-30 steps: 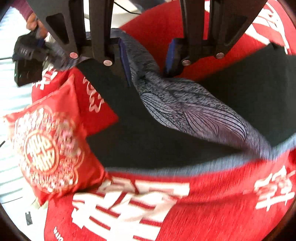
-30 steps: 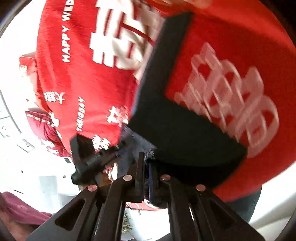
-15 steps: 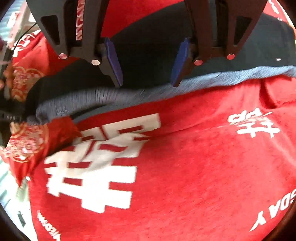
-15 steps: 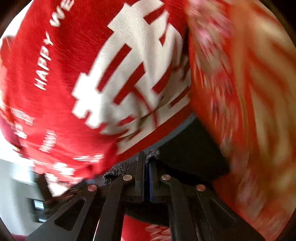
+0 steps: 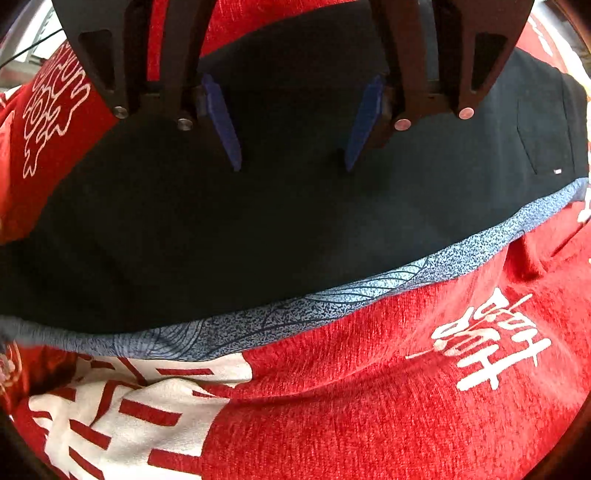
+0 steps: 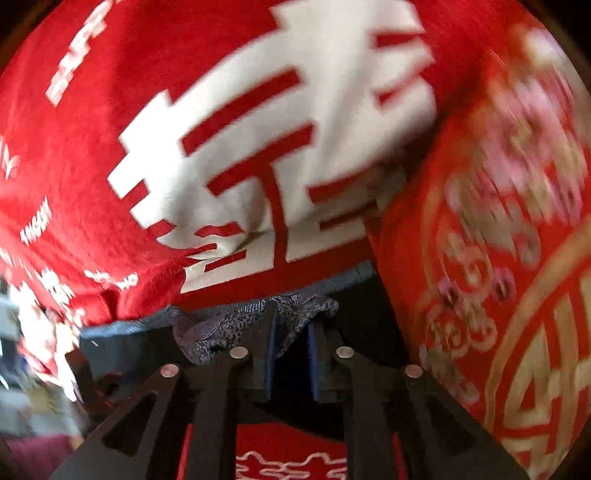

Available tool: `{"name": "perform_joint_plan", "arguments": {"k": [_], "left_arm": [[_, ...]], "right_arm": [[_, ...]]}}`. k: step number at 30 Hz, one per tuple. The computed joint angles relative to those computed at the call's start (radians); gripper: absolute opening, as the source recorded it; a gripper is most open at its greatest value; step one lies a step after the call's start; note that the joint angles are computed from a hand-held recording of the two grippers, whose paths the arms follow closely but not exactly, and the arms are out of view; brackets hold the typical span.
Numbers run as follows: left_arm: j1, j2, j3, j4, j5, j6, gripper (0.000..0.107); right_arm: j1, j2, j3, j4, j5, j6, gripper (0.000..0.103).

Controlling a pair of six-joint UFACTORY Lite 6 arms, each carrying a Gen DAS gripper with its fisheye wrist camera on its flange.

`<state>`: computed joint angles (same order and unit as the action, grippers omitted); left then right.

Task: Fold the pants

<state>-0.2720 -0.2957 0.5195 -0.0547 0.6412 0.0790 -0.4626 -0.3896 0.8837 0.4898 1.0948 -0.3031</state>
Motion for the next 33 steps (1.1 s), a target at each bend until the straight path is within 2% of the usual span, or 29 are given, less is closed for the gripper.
{"name": "perform_joint_plan", "arguments": {"k": [1,2,6,9,11,12,14,16,20,21,22,23,26,28,29,31,33], "left_arm": [[0.012,0.008,0.005,-0.014,0.002,0.016,0.06],[0.019,0.014,0.008,-0.021,0.004,0.03,0.06],[0.008,0.017,0.004,-0.013,-0.007,0.019,0.061],[-0.008,0.01,0.005,-0.001,-0.002,-0.016,0.061],[-0.011,0.005,0.001,0.003,-0.003,-0.025,0.061],[-0.011,0.005,0.003,0.003,-0.003,-0.027,0.061],[-0.01,0.003,0.002,0.0,-0.003,-0.026,0.061],[-0.012,-0.007,-0.005,0.0,-0.006,-0.029,0.061],[-0.015,-0.018,-0.015,0.006,-0.016,-0.038,0.061],[-0.013,-0.017,-0.014,0.005,-0.016,-0.037,0.061],[-0.012,-0.015,-0.009,0.005,-0.007,-0.041,0.061],[-0.007,-0.013,-0.004,0.001,0.003,-0.038,0.061],[0.011,-0.038,-0.017,-0.021,0.022,-0.011,0.061],[0.004,-0.065,-0.041,-0.008,0.016,-0.018,0.066],[-0.009,-0.076,-0.049,0.019,0.016,-0.047,0.068],[-0.002,-0.068,-0.033,0.018,0.042,-0.049,0.069],[0.018,-0.051,0.007,-0.002,0.095,-0.027,0.069]], "right_arm": [[-0.022,-0.015,-0.011,-0.019,0.002,0.007,0.089],[-0.034,-0.041,-0.02,-0.043,0.0,0.011,0.097],[0.029,-0.156,-0.002,-0.153,-0.026,0.092,0.097],[-0.069,-0.235,-0.022,-0.034,0.045,0.011,0.097],[-0.107,-0.28,-0.098,-0.001,0.097,-0.013,0.097],[-0.101,-0.3,-0.149,-0.016,0.097,-0.005,0.097],[-0.1,-0.341,-0.263,-0.044,0.081,0.019,0.088],[-0.128,-0.341,-0.368,-0.039,0.03,0.028,0.063],[-0.212,-0.256,-0.48,0.051,-0.101,-0.027,0.05],[-0.195,-0.252,-0.485,0.056,-0.133,-0.031,0.041],[-0.17,-0.248,-0.482,0.051,-0.151,-0.027,0.02],[-0.142,-0.243,-0.467,0.037,-0.161,-0.011,0.009],[-0.187,-0.314,-0.449,0.029,-0.084,-0.066,0.008],[-0.243,-0.336,-0.484,-0.014,-0.04,-0.103,0.009],[-0.247,-0.321,-0.502,-0.039,-0.053,-0.112,0.011],[-0.205,-0.361,-0.518,-0.109,-0.079,-0.084,0.036],[-0.191,-0.401,-0.496,-0.158,-0.032,0.003,0.039]]}}
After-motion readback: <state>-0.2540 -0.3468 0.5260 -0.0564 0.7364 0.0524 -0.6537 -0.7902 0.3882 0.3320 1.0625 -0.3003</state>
